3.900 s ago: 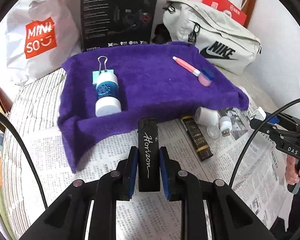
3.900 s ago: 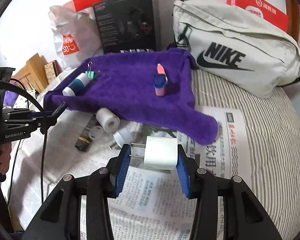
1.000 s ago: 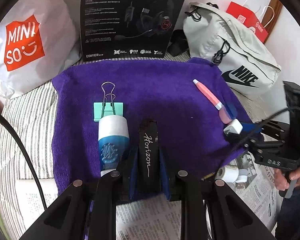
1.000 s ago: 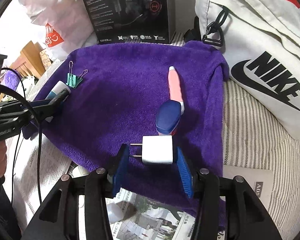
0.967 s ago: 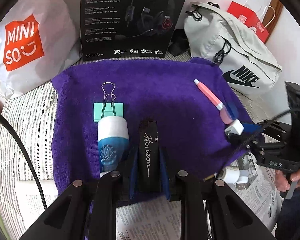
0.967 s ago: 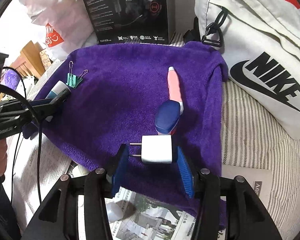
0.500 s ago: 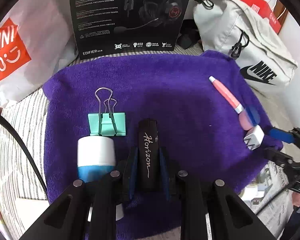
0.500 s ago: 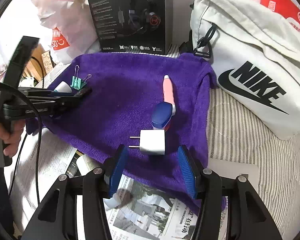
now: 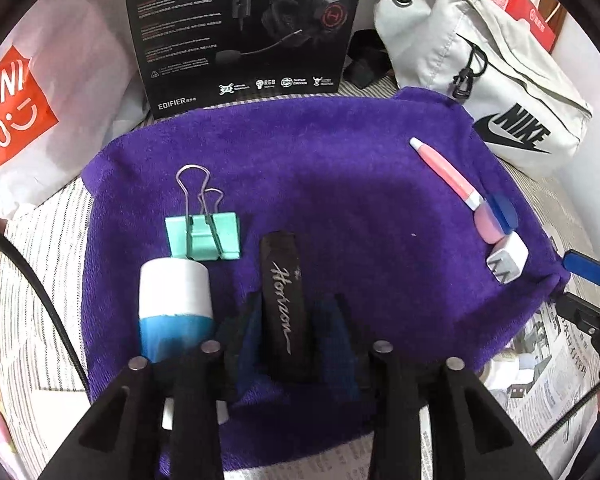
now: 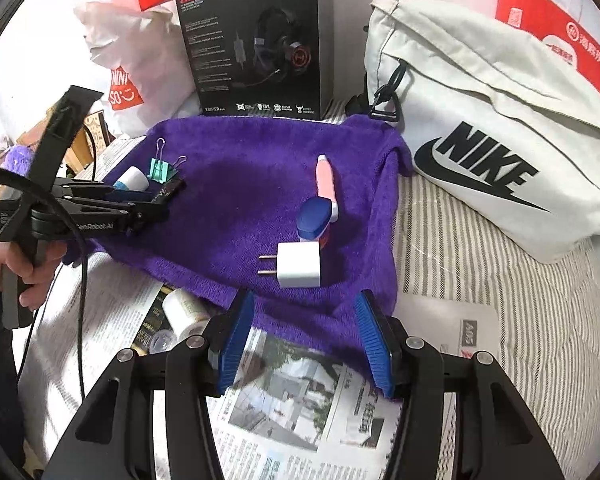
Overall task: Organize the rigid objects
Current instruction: 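Lower the adapter and Horizon case onto the towel and open both grippers, then move both grippers back to the items on the newspaper, then grasp the white plug with the right gripper while the left grasps the Grand Reserve box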
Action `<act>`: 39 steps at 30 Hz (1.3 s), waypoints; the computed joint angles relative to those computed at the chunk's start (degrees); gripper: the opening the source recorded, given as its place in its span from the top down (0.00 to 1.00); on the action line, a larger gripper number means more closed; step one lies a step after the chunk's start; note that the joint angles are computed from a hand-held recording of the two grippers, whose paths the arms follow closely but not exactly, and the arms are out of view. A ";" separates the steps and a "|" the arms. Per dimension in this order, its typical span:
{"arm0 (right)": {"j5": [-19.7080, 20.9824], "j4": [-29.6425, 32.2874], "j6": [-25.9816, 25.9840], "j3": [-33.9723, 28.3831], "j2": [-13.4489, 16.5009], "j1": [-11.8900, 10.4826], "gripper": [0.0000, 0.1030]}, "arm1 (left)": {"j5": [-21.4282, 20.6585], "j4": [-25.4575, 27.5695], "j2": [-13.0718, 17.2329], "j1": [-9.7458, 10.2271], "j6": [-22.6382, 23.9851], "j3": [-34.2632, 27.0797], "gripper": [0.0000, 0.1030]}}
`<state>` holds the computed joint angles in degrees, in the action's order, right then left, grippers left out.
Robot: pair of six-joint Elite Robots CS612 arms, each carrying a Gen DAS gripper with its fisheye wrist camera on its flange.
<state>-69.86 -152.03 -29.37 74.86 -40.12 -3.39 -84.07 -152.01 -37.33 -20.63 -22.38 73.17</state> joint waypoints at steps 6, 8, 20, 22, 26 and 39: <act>1.47 -1.66 -1.36 3.99 -2.24 -0.65 0.49 | -0.33 0.28 -0.98 -0.27 -1.92 1.29 0.62; 1.85 -1.25 -2.32 4.95 -2.71 -0.69 0.49 | 0.12 -1.23 -1.86 -0.48 -2.55 2.65 0.62; 1.65 -1.61 -11.49 8.56 -3.19 0.39 0.49 | 3.20 -8.58 -7.65 -1.81 -3.47 11.60 0.58; 0.98 -1.70 -12.89 8.41 -2.77 0.62 0.49 | 2.94 -9.55 -8.23 -1.83 -3.95 12.83 0.58; -0.61 -3.47 -14.49 8.19 -1.88 1.16 0.49 | 2.60 -10.20 -8.62 -1.89 -4.83 13.93 0.58; 2.47 -4.15 -10.55 7.80 -1.47 0.40 0.65 | 1.17 -10.14 -8.61 -2.22 -5.62 15.49 0.58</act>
<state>-67.39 -156.18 -39.92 82.66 -41.59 -2.99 -82.90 -162.15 -45.94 -22.85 -28.00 88.66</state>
